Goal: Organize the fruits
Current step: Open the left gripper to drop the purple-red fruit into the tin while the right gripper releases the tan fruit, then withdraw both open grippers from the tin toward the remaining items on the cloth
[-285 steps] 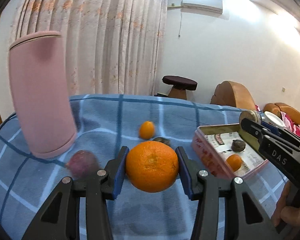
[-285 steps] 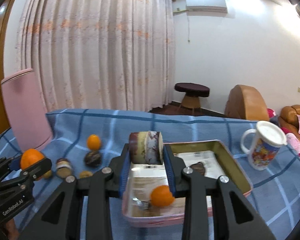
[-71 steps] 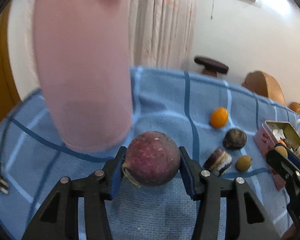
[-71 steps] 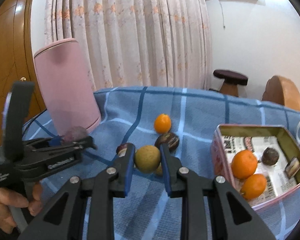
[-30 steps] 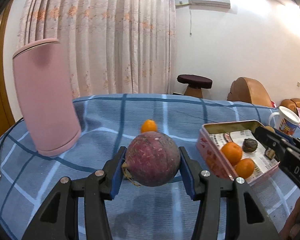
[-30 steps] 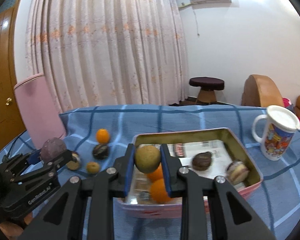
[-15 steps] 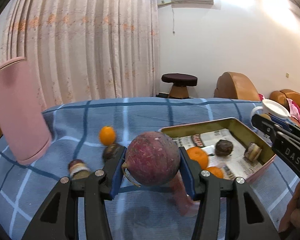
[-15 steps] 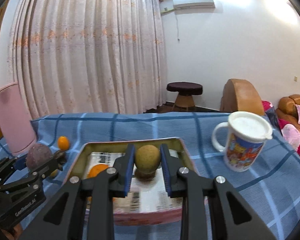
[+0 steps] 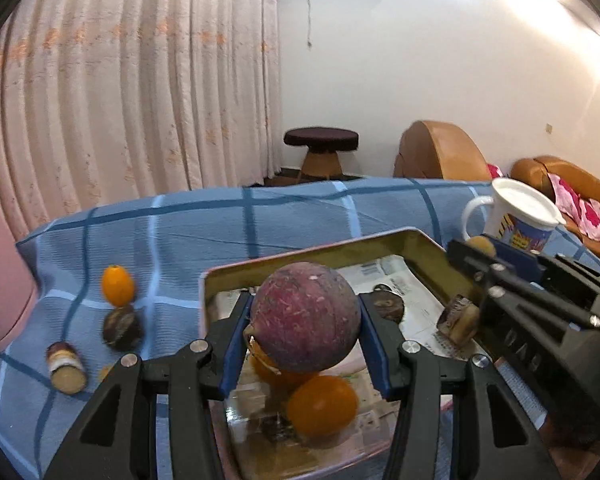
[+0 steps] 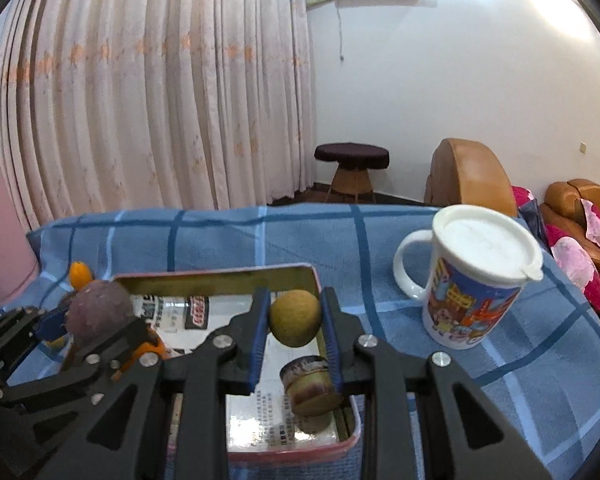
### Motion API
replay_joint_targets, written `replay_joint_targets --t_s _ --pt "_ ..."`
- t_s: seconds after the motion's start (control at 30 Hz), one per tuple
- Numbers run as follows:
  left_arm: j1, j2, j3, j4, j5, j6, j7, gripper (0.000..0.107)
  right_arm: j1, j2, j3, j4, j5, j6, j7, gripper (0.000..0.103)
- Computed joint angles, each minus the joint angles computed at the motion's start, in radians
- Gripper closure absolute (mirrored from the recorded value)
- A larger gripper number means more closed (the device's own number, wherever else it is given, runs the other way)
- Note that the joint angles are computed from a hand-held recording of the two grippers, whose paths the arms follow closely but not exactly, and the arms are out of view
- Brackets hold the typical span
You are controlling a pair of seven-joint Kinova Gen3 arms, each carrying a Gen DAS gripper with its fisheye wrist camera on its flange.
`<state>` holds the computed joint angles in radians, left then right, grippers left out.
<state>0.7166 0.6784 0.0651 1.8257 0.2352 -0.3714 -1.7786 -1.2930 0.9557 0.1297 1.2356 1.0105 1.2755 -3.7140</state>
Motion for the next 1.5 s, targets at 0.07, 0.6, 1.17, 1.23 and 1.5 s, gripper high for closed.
replay_joint_targets --t_s 0.07,0.6,1.17,1.23,1.5 --pt "0.015 0.005 -0.017 -0.031 0.016 0.052 -0.010 0.055 0.018 -0.007 -0.015 0.007 -0.008 -0.022 0.008 0.074" --pt "0.018 0.004 -0.026 -0.040 -0.005 0.078 0.010 0.055 0.045 -0.075 -0.019 0.145 0.021 -0.209 -0.096 0.073" --pt "-0.045 -0.014 0.040 0.027 -0.035 -0.036 0.076 0.019 0.007 -0.159 -0.009 0.365 0.297 -0.321 -0.551 0.020" --pt "-0.016 -0.015 0.017 0.036 -0.028 -0.055 0.050 0.019 -0.006 -0.148 -0.014 0.355 0.317 -0.275 -0.561 0.003" --pt "0.038 -0.016 -0.013 0.063 0.076 -0.139 -0.063 0.018 0.008 -0.116 -0.085 0.259 0.317 -0.131 -0.424 0.003"
